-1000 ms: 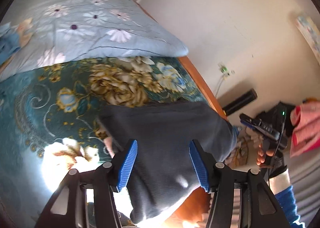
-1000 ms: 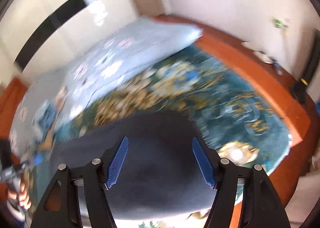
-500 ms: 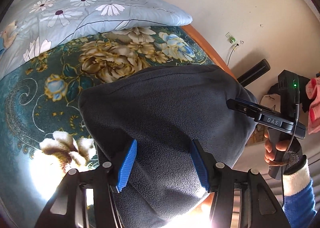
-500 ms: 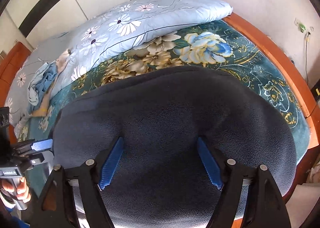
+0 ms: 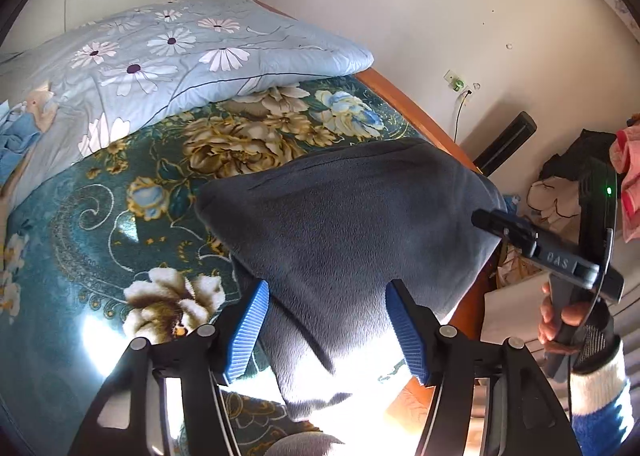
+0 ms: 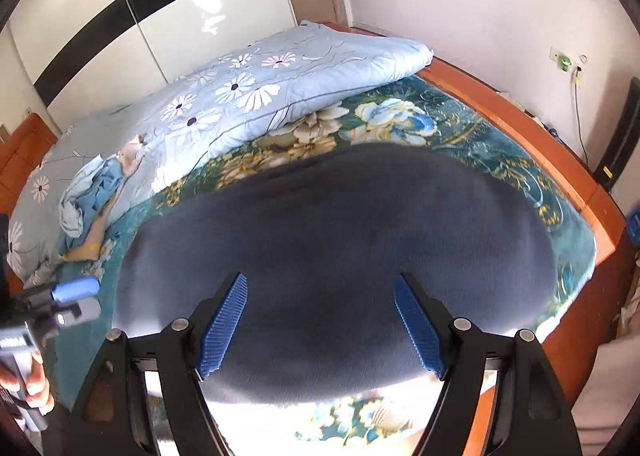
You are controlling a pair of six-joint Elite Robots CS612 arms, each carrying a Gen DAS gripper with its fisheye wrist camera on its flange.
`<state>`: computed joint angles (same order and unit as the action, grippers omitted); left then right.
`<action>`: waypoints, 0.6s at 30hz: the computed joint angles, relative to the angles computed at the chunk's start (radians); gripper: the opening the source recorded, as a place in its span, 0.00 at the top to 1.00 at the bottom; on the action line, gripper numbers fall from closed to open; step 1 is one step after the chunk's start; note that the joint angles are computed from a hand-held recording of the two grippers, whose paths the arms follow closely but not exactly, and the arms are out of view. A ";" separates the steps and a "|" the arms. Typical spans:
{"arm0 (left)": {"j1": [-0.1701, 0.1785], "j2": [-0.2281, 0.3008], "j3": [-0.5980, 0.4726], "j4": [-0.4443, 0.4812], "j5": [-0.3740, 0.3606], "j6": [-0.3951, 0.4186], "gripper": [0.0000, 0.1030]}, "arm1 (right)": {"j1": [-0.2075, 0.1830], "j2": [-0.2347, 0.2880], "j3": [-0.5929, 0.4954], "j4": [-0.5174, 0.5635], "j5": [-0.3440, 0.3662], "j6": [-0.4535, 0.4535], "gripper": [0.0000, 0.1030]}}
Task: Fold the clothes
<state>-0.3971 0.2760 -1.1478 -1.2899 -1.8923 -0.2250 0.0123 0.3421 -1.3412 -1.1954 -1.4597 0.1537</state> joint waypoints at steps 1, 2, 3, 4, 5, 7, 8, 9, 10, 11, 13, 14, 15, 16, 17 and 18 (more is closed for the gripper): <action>0.001 0.003 -0.010 0.005 -0.001 0.000 0.34 | 0.007 0.005 -0.016 0.014 -0.011 0.003 0.25; 0.001 0.006 -0.022 0.011 -0.002 -0.001 0.33 | 0.013 0.011 -0.034 0.026 -0.016 0.008 0.25; 0.001 0.011 -0.035 0.018 -0.001 -0.002 0.33 | 0.017 0.018 -0.051 0.037 -0.009 0.018 0.25; 0.000 0.014 -0.048 0.025 -0.001 -0.004 0.32 | 0.020 0.025 -0.066 0.046 -0.002 0.034 0.25; 0.000 0.020 -0.064 0.031 -0.003 -0.005 0.31 | 0.023 0.031 -0.082 0.054 0.004 0.049 0.25; -0.001 0.030 -0.094 0.040 -0.007 0.004 0.30 | 0.030 0.042 -0.104 0.066 0.010 0.074 0.25; -0.002 0.036 -0.109 0.044 -0.005 0.009 0.28 | 0.035 0.046 -0.114 0.075 0.010 0.084 0.25; -0.004 0.041 -0.124 0.048 -0.002 0.015 0.27 | 0.040 0.050 -0.124 0.082 0.010 0.095 0.25; -0.005 0.046 -0.138 0.052 0.001 0.021 0.25 | 0.044 0.055 -0.133 0.086 0.011 0.105 0.24; -0.007 0.051 -0.153 0.056 0.003 0.026 0.22 | 0.048 0.059 -0.143 0.090 0.012 0.115 0.24; -0.008 0.061 -0.176 0.057 0.005 0.029 0.19 | 0.056 0.067 -0.159 0.096 0.010 0.134 0.24; -0.008 0.065 -0.187 0.057 0.006 0.029 0.17 | 0.061 0.070 -0.166 0.100 0.007 0.142 0.23; -0.009 0.068 -0.196 0.058 0.008 0.029 0.16 | 0.064 0.074 -0.173 0.106 0.004 0.151 0.23; -0.009 0.072 -0.205 0.061 0.010 0.028 0.16 | 0.068 0.077 -0.180 0.112 0.001 0.160 0.23; -0.010 0.077 -0.216 0.063 0.011 0.026 0.15 | 0.072 0.079 -0.185 0.121 -0.001 0.170 0.23; -0.010 0.082 -0.226 0.065 0.012 0.024 0.14 | 0.076 0.082 -0.192 0.129 -0.006 0.180 0.23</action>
<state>-0.4067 0.3576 -1.3742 -1.2252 -1.8800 -0.2007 0.0885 0.4240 -1.5330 -1.0668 -1.4656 0.3337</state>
